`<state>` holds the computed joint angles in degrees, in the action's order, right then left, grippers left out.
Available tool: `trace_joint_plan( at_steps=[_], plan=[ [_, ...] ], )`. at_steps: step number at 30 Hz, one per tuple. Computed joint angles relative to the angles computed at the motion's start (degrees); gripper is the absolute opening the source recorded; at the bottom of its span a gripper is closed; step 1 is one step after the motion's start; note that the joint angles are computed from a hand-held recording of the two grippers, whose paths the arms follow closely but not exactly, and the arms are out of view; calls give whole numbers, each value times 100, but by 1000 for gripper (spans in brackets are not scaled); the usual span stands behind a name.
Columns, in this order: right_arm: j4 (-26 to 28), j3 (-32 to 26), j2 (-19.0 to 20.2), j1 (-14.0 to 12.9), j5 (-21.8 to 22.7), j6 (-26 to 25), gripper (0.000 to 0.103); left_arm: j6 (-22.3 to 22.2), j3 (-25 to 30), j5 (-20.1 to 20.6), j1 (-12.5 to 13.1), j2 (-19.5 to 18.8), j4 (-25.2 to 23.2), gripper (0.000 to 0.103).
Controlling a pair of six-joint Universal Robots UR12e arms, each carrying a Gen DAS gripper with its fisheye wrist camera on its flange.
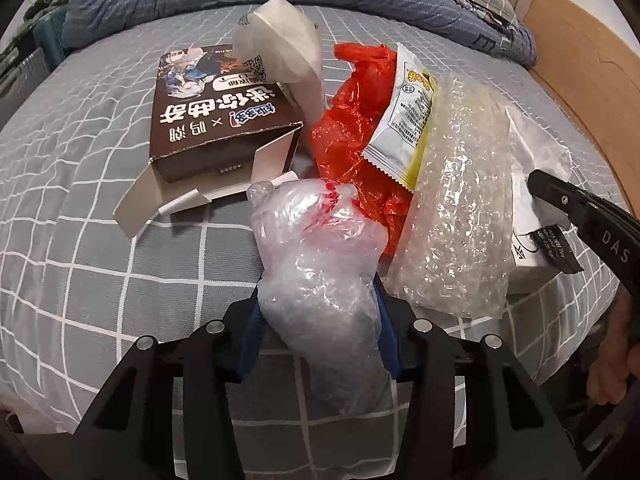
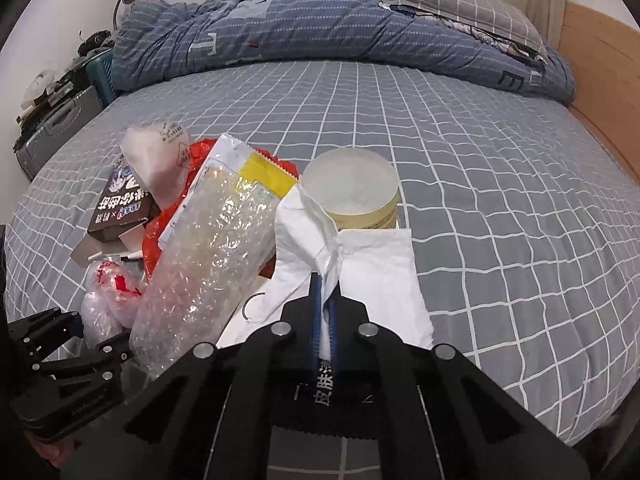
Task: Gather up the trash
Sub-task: 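Grasp the clear plastic bag with the left tool while the right tool grasps white tissues, then lift the plastic bag and tissues and carry both toward the black trash bin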
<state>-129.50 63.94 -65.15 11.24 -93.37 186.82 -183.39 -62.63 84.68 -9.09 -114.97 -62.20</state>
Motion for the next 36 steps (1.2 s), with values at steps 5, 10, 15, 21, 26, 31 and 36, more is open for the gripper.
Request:
trace_joint_plan(
  at_steps=[5,10,15,21,26,31,36],
  plan=[
    [-121,54,-67,-6,47,26,3,-27,30,47,1,30,-14,47],
    [-255,138,-155,-1,91,-18,3,-52,86,10,1,58,68,47],
    [-436,277,-280,-14,200,-67,3,26,-14,133,-25,150,369,47],
    [-565,391,-402,-11,249,-87,3,134,-157,155,-53,282,631,47],
    [-661,481,-492,8,265,-88,3,161,-254,86,-57,374,739,47],
    [-756,575,-578,51,273,-157,3,195,-382,182,-57,469,839,47],
    [-792,676,-676,91,252,-182,3,168,-495,343,-83,576,954,47]
  ],
)
